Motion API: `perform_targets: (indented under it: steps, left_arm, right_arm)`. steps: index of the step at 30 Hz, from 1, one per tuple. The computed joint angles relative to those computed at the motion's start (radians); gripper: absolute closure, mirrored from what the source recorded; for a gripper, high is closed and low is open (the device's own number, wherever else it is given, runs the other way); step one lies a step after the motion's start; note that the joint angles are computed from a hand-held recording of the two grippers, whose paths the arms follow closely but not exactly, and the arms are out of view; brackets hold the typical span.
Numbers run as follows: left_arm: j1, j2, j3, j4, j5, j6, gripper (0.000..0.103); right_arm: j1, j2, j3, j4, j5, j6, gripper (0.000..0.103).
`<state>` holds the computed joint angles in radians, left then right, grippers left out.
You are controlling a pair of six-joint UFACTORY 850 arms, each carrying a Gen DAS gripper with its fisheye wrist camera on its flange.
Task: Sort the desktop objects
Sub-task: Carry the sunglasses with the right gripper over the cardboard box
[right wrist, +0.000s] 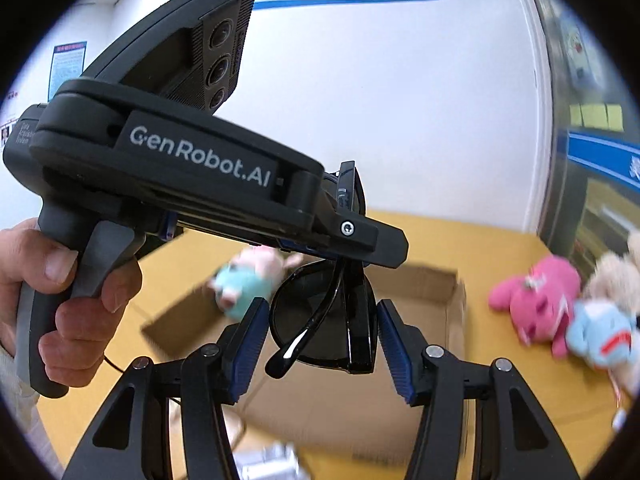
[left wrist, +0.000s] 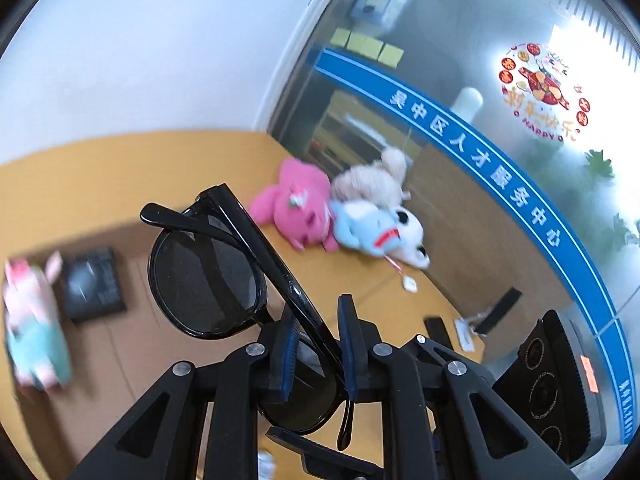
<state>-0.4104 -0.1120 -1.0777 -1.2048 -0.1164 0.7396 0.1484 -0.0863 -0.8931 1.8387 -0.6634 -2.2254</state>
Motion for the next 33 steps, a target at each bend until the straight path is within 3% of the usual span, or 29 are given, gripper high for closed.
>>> perform_targets:
  steps: [2,10,14,17,25,33]
  left_arm:
    - [0.035,-0.021,-0.044,0.109,-0.031,-0.084,0.087]
    - [0.187,-0.202,-0.218,0.004,-0.213,0.055,0.087]
    - [0.271,-0.375,-0.324,-0.118,-0.372,0.146,0.089]
    - [0.306,-0.515,-0.418,-0.11,-0.462,0.104,0.09]
    - [0.316,-0.781,-0.638,-0.031,-0.577,-0.008,0.091]
    - [0.299,-0.923,-0.774,0.013,-0.634,-0.091,0.091]
  right_arm:
    - [0.016,-0.039,-0.067,-0.01,0.005,0.036,0.048]
    - [0.077,-0.243,-0.325,-0.13,0.112,0.213,0.049]
    - [0.092,-0.382,-0.465,-0.296,0.159,0.406,0.049]
    - [0.098,-0.51,-0.587,-0.48,0.178,0.622,0.048]
    - [0.104,-0.739,-0.806,-0.938,0.178,1.143,0.048]
    - [0.116,-0.818,-0.871,-1.241,0.185,1.497,0.048]
